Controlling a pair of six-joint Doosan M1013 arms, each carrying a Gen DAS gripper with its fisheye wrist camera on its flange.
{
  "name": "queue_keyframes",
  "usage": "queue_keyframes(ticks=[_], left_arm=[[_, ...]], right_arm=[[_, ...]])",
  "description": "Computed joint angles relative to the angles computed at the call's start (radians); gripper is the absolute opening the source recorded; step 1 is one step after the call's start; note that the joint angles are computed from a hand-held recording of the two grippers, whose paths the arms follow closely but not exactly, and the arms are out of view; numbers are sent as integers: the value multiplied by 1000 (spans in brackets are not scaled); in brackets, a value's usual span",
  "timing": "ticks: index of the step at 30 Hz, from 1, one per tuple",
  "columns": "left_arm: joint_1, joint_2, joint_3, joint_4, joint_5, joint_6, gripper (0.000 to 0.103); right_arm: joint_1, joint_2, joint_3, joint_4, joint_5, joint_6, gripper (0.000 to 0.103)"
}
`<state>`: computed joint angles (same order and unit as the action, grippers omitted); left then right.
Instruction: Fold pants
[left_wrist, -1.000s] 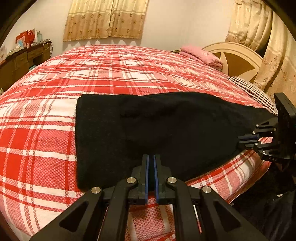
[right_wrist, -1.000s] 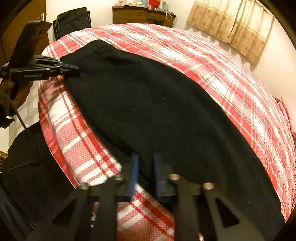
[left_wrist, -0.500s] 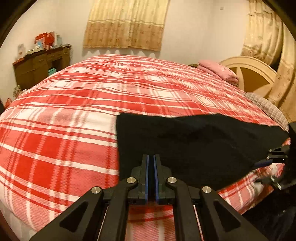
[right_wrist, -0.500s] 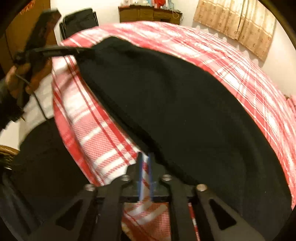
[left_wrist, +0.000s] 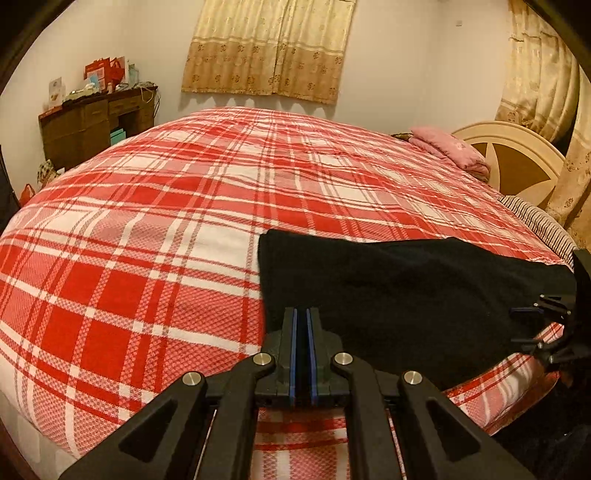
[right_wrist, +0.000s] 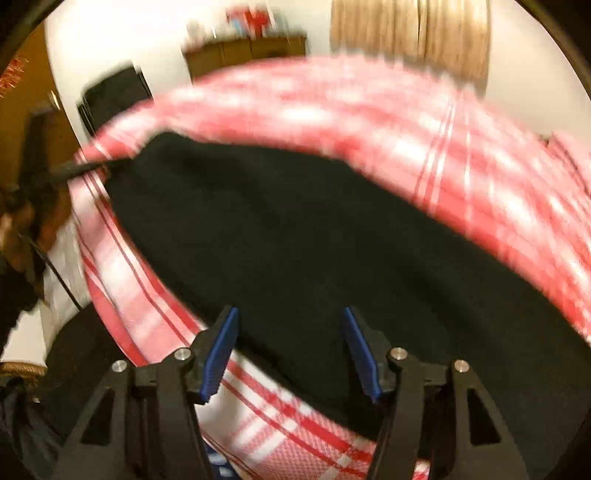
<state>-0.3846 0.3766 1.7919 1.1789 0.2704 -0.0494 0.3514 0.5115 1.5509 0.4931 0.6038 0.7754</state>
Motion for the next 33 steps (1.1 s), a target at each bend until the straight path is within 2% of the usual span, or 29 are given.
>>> queue_keyframes(ticks=[2, 3, 6, 10, 14, 19, 24, 26, 30, 33], left_arm=[[0, -1, 0, -7, 1, 3, 5], [-3, -1, -3, -8, 10, 9, 5], [-12, -1, -11, -1, 43, 25, 5], [-7, 1, -14, -31, 48, 29, 5], [-17, 1, -24, -26, 61, 38, 5], [-38, 19, -61, -128, 39, 190, 5], [-57, 54, -114, -314, 36, 402, 5], [-63, 66, -128, -338, 47, 434, 5], [-69, 77, -146, -407, 74, 488, 5], [-76, 85, -158, -411, 91, 486, 5]], right_arm=[[16, -15, 33, -23, -67, -28, 66], [23, -16, 35, -58, -74, -8, 69], [29, -18, 40, -64, -80, -15, 76], [9, -20, 35, 42, -47, -71, 73], [-47, -40, 41, 186, -28, -106, 73], [-136, -88, 83, 327, -109, -93, 73], [-227, -128, 121, 294, -201, 87, 71], [-260, -150, 146, 277, -248, 144, 67], [-345, -201, 207, 339, -342, 189, 63], [-398, -229, 234, 308, -416, 286, 62]])
